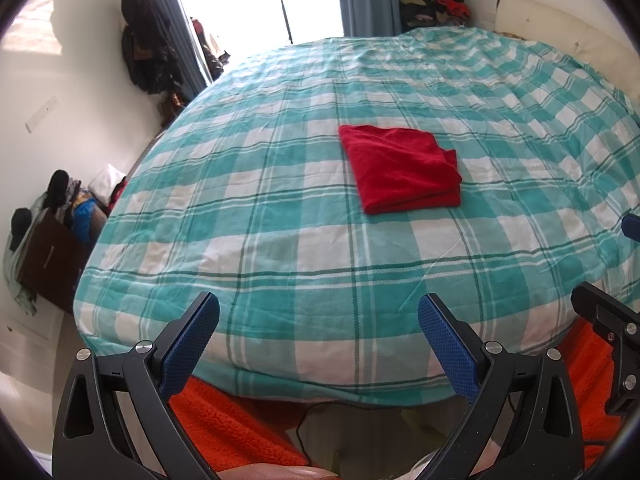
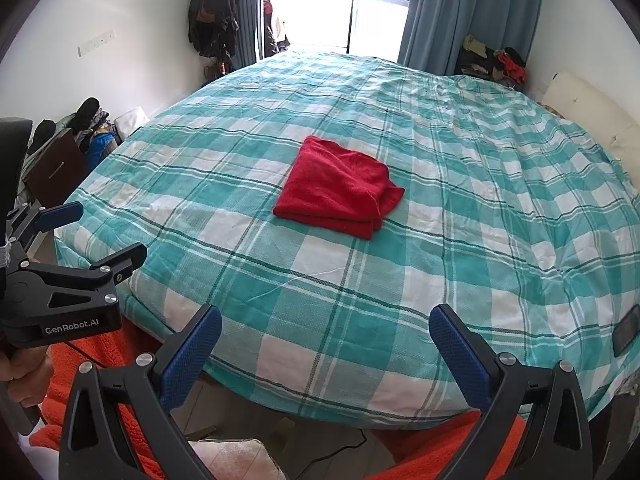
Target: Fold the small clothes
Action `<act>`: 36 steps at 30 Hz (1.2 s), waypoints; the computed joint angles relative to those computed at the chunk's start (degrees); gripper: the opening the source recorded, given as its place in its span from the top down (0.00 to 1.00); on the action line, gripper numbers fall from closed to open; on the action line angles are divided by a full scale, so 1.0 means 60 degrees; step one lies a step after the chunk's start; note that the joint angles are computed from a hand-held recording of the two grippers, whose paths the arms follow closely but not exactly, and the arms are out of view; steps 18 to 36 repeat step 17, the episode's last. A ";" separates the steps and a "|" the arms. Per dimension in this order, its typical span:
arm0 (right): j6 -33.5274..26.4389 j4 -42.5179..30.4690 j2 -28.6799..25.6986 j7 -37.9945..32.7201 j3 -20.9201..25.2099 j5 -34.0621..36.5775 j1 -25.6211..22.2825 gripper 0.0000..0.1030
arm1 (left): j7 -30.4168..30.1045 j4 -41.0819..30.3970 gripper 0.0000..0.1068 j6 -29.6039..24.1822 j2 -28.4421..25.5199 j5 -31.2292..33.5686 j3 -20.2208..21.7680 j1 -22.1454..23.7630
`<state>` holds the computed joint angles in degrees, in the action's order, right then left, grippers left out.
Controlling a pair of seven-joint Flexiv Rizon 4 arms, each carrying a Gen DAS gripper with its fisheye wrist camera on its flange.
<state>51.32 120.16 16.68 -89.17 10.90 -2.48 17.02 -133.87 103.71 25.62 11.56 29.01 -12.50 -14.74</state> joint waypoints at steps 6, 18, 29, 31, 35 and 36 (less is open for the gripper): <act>0.0026 -0.0016 0.0013 -0.0019 -0.0021 0.0025 0.0001 0.01 | -0.0033 -0.0016 0.06 -0.0024 -0.0011 0.0012 -0.0019 -0.0001; 0.0006 -0.0011 0.0036 0.0017 -0.0022 0.0052 -0.0002 0.01 | -0.0032 0.0031 0.06 -0.0012 0.0049 0.0050 -0.0018 -0.0001; 0.0006 -0.0011 0.0036 0.0017 -0.0022 0.0052 -0.0002 0.01 | -0.0032 0.0031 0.06 -0.0012 0.0049 0.0050 -0.0018 -0.0001; 0.0006 -0.0011 0.0036 0.0017 -0.0022 0.0052 -0.0002 0.01 | -0.0032 0.0031 0.06 -0.0012 0.0049 0.0050 -0.0018 -0.0001; 0.0006 -0.0011 0.0036 0.0017 -0.0022 0.0052 -0.0002 0.01 | -0.0032 0.0031 0.06 -0.0012 0.0049 0.0050 -0.0018 -0.0001; 0.0006 -0.0011 0.0036 0.0017 -0.0022 0.0052 -0.0002 0.01 | -0.0032 0.0031 0.06 -0.0012 0.0049 0.0050 -0.0018 -0.0001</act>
